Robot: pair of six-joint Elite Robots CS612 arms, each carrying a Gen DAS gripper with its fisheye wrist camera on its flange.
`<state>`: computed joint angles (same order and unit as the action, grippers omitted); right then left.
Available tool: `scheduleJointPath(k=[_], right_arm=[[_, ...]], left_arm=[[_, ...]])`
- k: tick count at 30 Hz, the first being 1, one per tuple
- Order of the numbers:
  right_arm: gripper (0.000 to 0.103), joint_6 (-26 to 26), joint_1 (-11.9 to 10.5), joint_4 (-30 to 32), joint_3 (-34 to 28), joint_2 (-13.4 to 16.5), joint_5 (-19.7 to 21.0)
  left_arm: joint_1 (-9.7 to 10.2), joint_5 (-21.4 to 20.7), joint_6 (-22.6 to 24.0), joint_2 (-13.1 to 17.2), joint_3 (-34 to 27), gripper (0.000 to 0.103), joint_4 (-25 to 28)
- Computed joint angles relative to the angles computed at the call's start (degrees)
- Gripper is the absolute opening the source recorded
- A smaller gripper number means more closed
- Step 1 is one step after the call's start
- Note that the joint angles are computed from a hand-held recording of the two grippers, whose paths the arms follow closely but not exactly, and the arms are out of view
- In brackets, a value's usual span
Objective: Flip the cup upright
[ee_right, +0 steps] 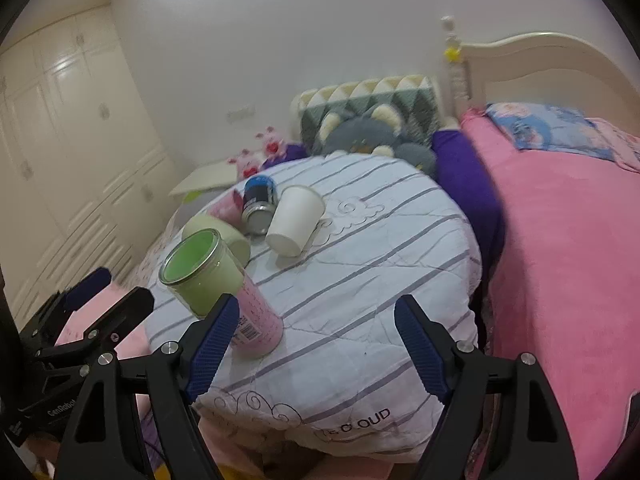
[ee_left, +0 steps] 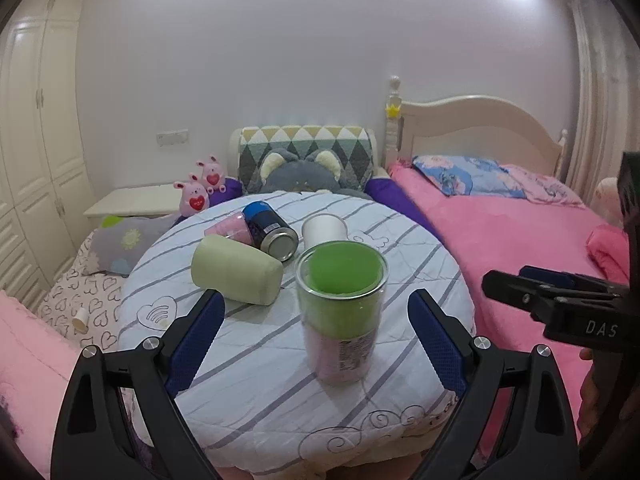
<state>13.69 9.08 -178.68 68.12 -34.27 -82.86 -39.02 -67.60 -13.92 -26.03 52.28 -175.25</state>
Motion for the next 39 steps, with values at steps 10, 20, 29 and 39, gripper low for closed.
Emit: scheduleJointPath(k=[10, 20, 29, 39], right_arm=[[0.083, 1.0, 2.6, -13.3, 1.1, 2.7, -8.6], [0.083, -3.1, 5.1, -25.2, -0.6, 6.3, -17.1], [0.083, -10.8, 7.6, -35.4, -4.2, 10.6, -25.8], [0.083, -13.1, 8.2, -39.5, -4.7, 12.2, -27.8]], left_arm=[[0.71, 3.1, 7.1, 3.1, 0.8, 0.098, -13.9], [1.52, 3.4, 8.1, 5.3, -0.3, 0.103, -21.6], [2.04, 0.8, 9.3, 7.9, -2.1, 0.103, -26.0], [1.36, 0.3, 11.7, 8.1, -0.8, 0.103, -28.7]])
